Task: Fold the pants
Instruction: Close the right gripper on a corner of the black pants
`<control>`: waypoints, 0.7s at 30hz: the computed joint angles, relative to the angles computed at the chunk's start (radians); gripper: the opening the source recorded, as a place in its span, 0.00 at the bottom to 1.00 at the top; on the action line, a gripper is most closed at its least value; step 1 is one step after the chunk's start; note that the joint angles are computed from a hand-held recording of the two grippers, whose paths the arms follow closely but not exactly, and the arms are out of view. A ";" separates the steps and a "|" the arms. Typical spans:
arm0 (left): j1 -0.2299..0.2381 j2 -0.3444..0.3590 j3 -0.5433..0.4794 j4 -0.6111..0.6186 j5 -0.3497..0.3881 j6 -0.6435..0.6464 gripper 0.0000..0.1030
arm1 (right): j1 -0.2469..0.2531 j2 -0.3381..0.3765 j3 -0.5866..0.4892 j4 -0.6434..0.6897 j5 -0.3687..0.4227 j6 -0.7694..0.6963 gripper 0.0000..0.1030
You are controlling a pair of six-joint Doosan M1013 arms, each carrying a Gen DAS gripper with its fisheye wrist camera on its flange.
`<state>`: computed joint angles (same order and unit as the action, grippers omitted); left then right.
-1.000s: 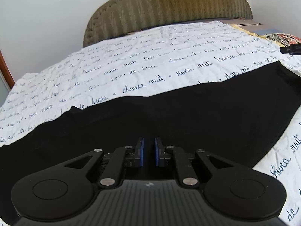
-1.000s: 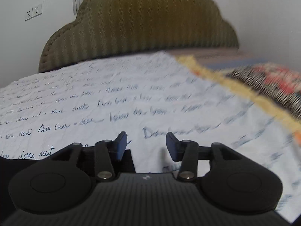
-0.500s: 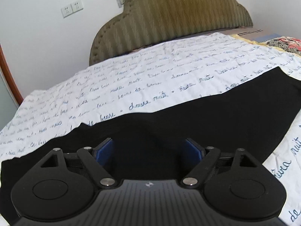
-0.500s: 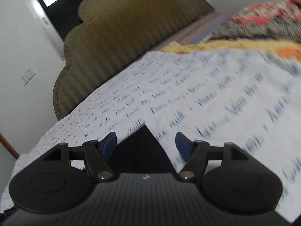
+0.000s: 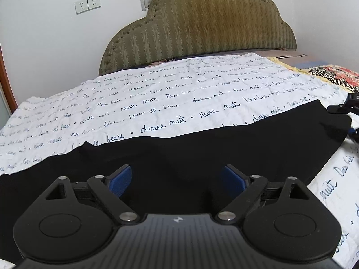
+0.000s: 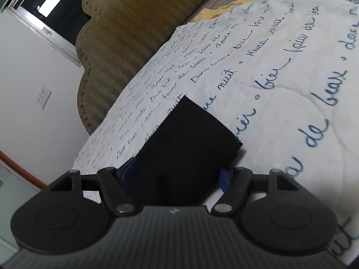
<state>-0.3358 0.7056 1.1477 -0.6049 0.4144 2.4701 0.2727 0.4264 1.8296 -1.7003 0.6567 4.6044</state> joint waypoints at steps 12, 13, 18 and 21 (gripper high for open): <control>0.009 0.054 -0.120 0.124 0.172 -0.171 0.87 | 0.038 0.016 -0.079 0.212 0.105 -0.402 0.09; 0.013 0.072 -0.160 0.105 0.240 -0.178 0.87 | 0.045 0.019 -0.094 0.230 0.128 -0.462 0.09; 0.016 0.149 -0.322 0.043 0.482 -0.252 0.87 | 0.089 0.042 -0.173 0.275 0.223 -0.767 0.09; 0.013 0.191 -0.409 0.010 0.585 -0.331 0.87 | 0.117 0.068 -0.232 0.307 0.286 -0.999 0.09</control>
